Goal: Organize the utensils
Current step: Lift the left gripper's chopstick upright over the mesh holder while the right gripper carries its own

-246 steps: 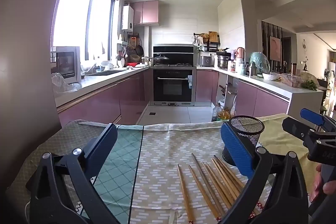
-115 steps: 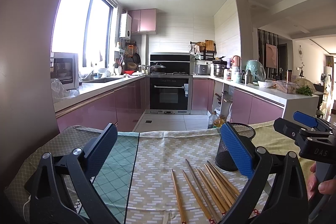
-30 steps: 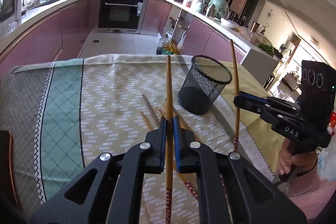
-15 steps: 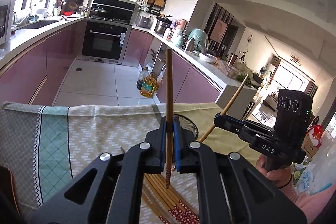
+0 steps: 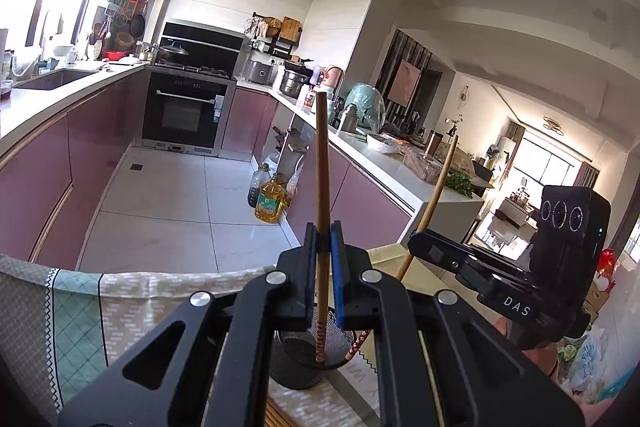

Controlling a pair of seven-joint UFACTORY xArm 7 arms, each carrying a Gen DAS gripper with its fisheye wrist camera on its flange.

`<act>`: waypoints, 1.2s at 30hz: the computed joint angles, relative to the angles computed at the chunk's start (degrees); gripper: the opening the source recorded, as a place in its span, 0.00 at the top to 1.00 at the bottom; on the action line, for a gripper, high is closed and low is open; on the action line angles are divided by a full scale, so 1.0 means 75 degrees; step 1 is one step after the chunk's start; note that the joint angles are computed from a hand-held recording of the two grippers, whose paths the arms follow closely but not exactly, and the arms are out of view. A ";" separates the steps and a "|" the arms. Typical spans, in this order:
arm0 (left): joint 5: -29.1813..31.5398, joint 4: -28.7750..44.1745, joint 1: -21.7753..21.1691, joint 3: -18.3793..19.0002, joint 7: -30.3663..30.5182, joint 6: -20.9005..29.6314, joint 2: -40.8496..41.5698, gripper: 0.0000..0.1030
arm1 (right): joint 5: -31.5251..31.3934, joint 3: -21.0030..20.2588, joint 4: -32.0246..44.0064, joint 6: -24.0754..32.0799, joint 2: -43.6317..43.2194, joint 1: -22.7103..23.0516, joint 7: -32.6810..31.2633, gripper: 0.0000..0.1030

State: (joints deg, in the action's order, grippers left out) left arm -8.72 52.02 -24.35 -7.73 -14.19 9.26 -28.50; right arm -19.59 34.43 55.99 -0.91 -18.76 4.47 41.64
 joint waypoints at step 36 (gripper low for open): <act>0.0590 -0.0096 0.0625 -0.0532 -0.0495 0.0283 0.1268 0.73 | -0.0783 -0.2412 0.0792 0.1498 0.1881 0.2787 0.0611 0.78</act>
State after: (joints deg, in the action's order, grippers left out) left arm -4.30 51.30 -19.67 -11.72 -17.90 11.38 -18.99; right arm -25.47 16.33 61.93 10.32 -4.66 25.37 46.23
